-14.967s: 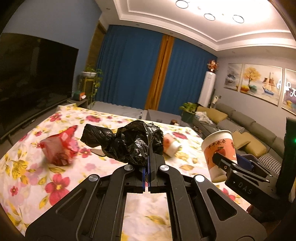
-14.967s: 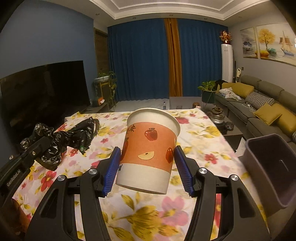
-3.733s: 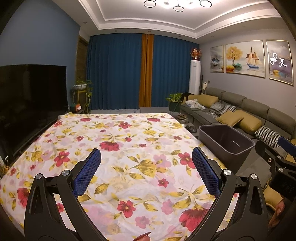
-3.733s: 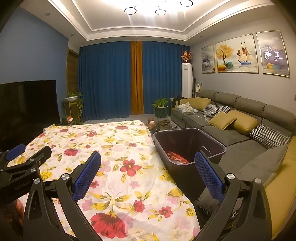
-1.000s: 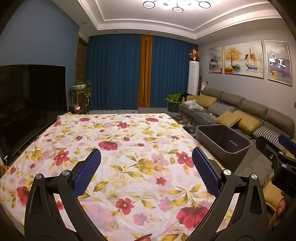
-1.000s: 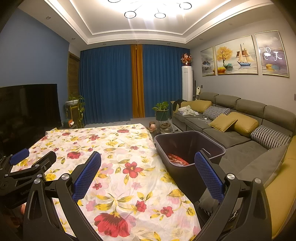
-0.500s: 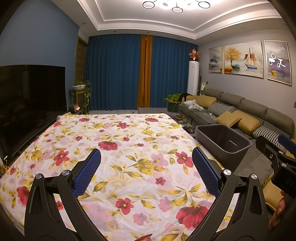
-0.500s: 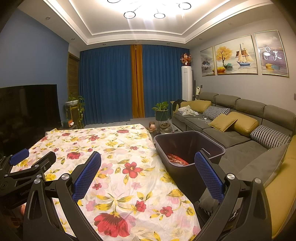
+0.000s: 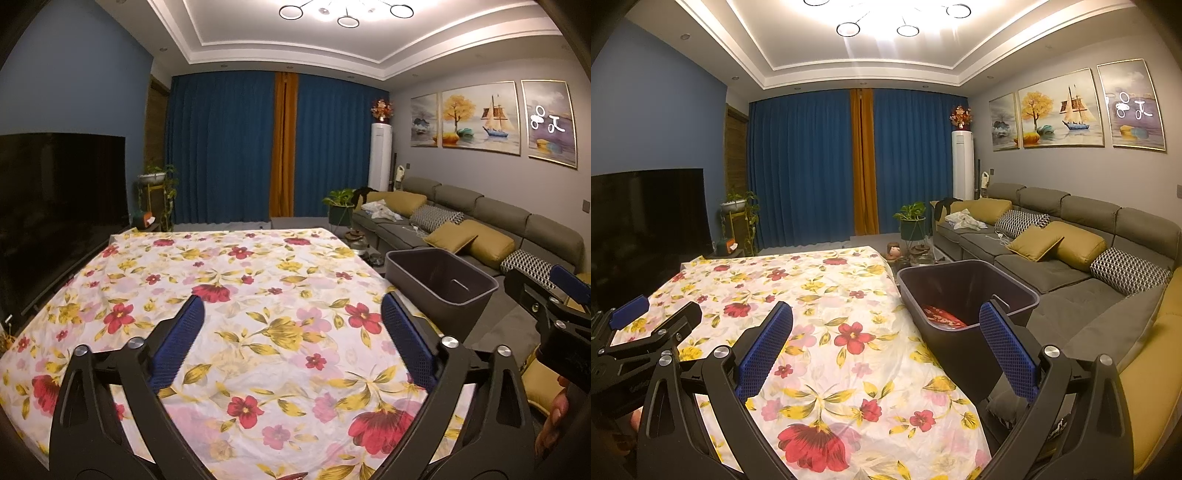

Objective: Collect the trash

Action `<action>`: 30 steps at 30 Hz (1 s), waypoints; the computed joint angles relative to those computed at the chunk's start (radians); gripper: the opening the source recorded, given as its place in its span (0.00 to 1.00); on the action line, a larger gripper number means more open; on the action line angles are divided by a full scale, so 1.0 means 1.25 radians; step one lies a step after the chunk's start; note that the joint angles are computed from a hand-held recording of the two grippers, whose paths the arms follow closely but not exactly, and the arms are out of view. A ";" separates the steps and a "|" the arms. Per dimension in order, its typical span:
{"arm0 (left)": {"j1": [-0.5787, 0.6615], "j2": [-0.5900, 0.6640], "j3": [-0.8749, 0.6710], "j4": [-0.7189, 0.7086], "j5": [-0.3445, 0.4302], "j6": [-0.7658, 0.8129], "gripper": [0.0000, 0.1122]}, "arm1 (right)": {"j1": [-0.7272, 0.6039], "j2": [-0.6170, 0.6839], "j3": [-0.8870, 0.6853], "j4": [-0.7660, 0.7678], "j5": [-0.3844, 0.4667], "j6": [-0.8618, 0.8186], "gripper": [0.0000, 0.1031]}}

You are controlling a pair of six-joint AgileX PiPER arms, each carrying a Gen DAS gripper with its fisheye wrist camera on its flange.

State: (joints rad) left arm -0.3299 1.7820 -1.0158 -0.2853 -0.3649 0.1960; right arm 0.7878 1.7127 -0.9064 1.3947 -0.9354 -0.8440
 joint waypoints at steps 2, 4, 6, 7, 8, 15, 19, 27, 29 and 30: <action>0.001 0.002 -0.003 -0.005 0.001 0.010 0.77 | -0.002 0.001 -0.001 0.003 0.001 0.000 0.95; 0.002 0.003 -0.004 0.010 0.006 -0.006 0.75 | -0.002 0.001 -0.002 0.005 0.001 0.000 0.95; 0.002 0.003 -0.004 0.015 0.007 -0.014 0.75 | -0.004 0.000 0.001 0.003 -0.001 0.004 0.95; 0.002 0.002 -0.003 0.015 0.006 -0.014 0.75 | -0.004 0.000 0.000 0.003 -0.001 0.004 0.95; 0.003 0.002 -0.004 0.014 0.006 -0.014 0.75 | -0.003 0.002 -0.003 0.004 0.000 0.003 0.95; 0.012 0.001 -0.007 0.028 0.017 -0.032 0.75 | -0.004 0.000 0.001 0.002 0.000 0.006 0.95; 0.013 -0.001 -0.011 0.020 0.027 -0.024 0.76 | -0.004 0.000 0.001 0.001 -0.001 0.007 0.95; 0.006 -0.003 -0.007 -0.033 0.021 0.035 0.86 | -0.005 -0.001 0.001 0.001 -0.003 0.010 0.95; 0.007 -0.004 -0.009 -0.033 0.024 0.034 0.86 | -0.006 -0.001 0.000 0.001 -0.002 0.011 0.95; 0.009 -0.004 -0.011 -0.025 0.028 0.025 0.86 | -0.006 0.000 -0.001 0.000 -0.003 0.012 0.95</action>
